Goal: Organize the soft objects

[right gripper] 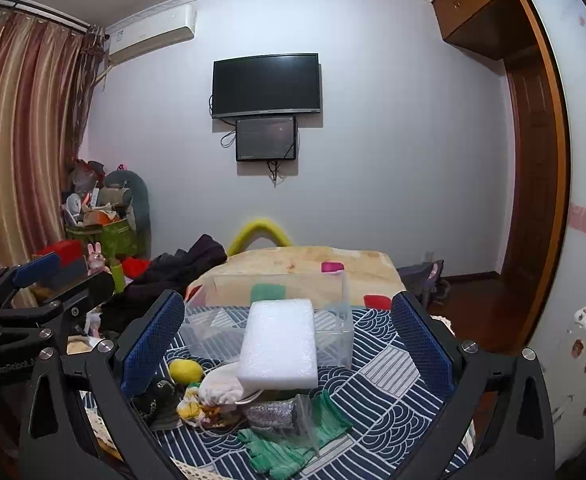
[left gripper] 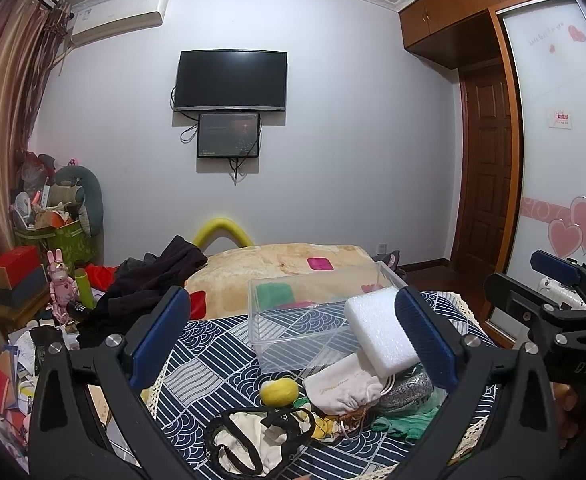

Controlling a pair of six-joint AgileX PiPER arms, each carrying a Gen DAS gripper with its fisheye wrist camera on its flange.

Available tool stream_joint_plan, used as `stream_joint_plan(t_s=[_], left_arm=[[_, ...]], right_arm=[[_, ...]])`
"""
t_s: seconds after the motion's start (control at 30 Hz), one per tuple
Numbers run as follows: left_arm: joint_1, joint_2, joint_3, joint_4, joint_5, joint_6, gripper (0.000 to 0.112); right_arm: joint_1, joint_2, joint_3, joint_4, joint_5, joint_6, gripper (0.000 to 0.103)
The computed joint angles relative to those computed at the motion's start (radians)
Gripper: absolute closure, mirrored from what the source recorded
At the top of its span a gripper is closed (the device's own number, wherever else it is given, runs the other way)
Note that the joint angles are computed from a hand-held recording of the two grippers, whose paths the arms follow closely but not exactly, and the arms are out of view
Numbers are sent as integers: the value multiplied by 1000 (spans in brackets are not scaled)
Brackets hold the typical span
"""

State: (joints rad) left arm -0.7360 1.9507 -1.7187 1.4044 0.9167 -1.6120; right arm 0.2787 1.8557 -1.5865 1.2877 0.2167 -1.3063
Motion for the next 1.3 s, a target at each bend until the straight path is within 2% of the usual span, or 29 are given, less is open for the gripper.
stream_joint_plan(t_s=[1.13, 1.3], left_arm=[[-17, -5, 18, 29, 19, -25, 9], [-12, -20, 41, 36, -6, -35, 9]], right_arm=[[-1, -5, 14, 48, 7, -45, 0], [-3, -1, 10, 44, 14, -43, 0]])
